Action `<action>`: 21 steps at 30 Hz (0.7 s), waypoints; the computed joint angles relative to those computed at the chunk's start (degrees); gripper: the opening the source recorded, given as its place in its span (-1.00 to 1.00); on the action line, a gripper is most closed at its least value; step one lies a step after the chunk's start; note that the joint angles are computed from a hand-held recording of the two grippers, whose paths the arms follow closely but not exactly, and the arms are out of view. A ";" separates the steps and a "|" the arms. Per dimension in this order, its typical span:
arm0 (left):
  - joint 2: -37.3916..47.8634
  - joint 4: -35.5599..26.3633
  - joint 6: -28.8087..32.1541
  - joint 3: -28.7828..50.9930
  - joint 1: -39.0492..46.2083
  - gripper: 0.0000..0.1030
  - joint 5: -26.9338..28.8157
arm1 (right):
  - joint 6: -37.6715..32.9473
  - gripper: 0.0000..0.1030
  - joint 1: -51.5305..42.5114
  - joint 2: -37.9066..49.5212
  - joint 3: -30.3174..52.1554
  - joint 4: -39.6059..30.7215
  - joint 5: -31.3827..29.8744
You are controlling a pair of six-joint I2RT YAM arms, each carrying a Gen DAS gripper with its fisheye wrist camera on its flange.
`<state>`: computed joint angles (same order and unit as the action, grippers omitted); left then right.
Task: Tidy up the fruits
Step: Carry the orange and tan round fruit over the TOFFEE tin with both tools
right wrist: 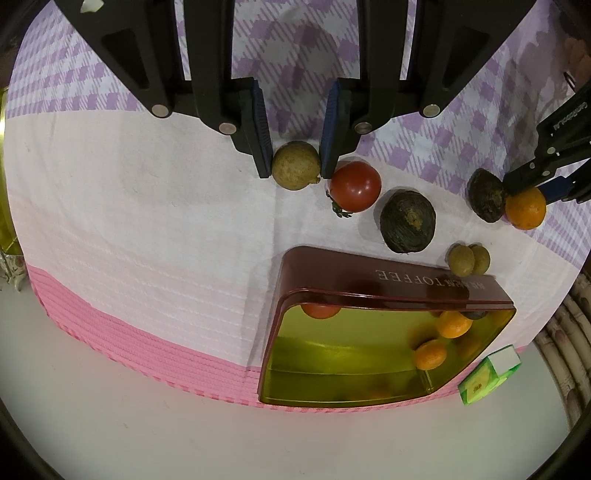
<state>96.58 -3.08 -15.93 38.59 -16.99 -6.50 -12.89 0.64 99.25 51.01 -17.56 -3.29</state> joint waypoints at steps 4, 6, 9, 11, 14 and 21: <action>-0.03 -0.29 -0.15 0.24 -0.17 -0.25 -0.16 | 0.01 -0.54 -0.16 -0.38 0.41 -0.71 -0.31; -0.14 -0.31 -0.07 0.18 0.01 -0.25 -0.22 | -0.04 -0.53 -0.08 -0.79 0.54 -1.02 -0.39; -0.84 -0.35 0.06 -0.23 0.10 -0.26 -0.35 | 0.00 -0.53 -0.08 -1.54 0.66 -1.55 -0.80; -1.30 -0.57 0.06 -0.29 -0.08 -0.26 -0.65 | 0.00 -0.53 0.10 -2.08 0.60 -1.73 -0.81; -1.97 -0.89 -0.25 -0.33 -0.46 -0.29 -0.66 | 0.08 -0.53 0.20 -3.03 0.43 -2.26 -0.95; -5.15 -1.01 0.72 -2.15 -0.18 -0.32 0.58 | 0.07 -0.53 -0.02 -4.53 -0.04 -2.91 -1.11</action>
<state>91.43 -4.09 -15.21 36.44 -17.17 -5.92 -12.82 0.62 94.72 50.96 -20.47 -4.40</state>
